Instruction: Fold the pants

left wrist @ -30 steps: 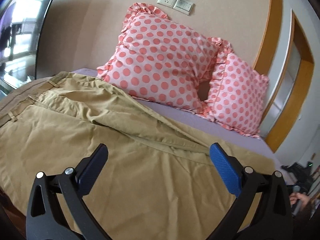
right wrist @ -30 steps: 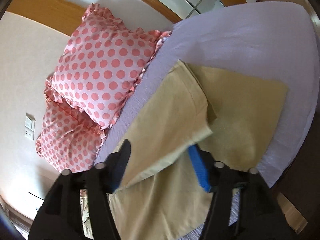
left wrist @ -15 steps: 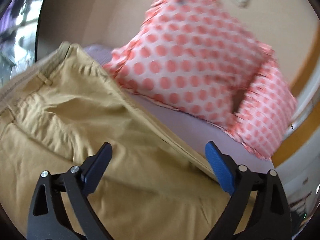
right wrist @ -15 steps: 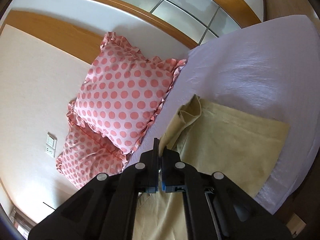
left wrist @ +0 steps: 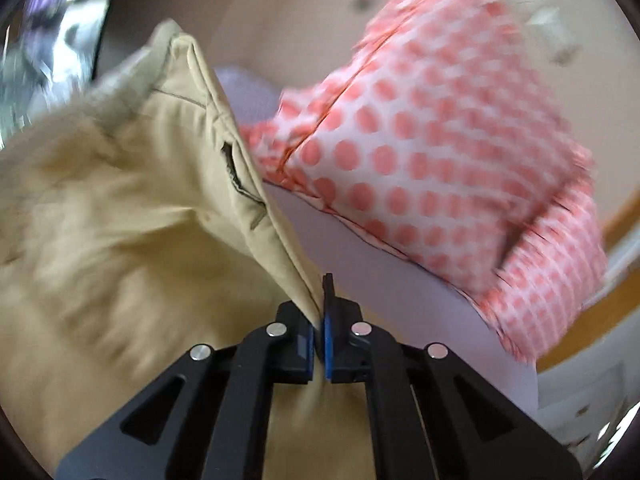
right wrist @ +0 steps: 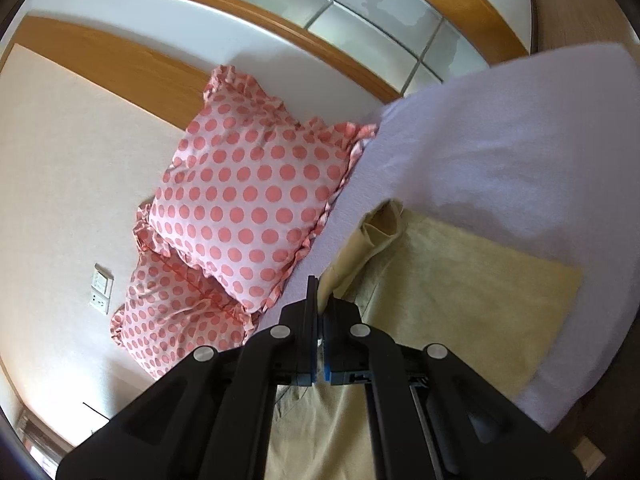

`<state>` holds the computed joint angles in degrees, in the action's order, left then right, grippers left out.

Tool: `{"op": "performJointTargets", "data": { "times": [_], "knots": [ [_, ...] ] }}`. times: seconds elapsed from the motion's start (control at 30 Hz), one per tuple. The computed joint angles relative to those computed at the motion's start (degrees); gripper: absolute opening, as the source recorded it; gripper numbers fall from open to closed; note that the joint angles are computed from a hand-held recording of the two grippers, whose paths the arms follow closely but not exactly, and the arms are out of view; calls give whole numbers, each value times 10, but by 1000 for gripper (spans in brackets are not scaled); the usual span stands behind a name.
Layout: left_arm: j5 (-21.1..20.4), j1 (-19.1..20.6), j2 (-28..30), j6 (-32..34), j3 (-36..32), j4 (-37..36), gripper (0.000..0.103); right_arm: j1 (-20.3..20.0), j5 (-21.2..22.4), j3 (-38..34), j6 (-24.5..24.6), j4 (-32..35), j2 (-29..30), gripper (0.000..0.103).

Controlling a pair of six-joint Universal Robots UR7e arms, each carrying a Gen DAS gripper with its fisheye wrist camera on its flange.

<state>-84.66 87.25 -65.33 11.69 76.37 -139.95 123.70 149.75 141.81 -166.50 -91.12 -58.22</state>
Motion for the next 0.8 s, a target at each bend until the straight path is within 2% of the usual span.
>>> {"op": "performJointTargets", "data": {
  "times": [0.13,0.23,0.4,0.6,0.73,0.8],
  "knots": [
    [-36,36,-149,53,159,-40,4,28,56,10,-39,-54,11,2],
    [-41,72,-213,60,233,-45,4,35,84,9,-1,-34,24,2],
    [-57,107,-237,52,277,-55,4,36,110,3,64,17,40,2],
    [-84,126,-245,76,290,-68,4,56,152,-9,83,43,48,2],
    [-102,133,-242,83,283,-58,4,60,162,-10,103,58,53,2],
    [-103,133,-242,87,282,-57,4,59,171,-28,134,126,50,2]
  ]
}}
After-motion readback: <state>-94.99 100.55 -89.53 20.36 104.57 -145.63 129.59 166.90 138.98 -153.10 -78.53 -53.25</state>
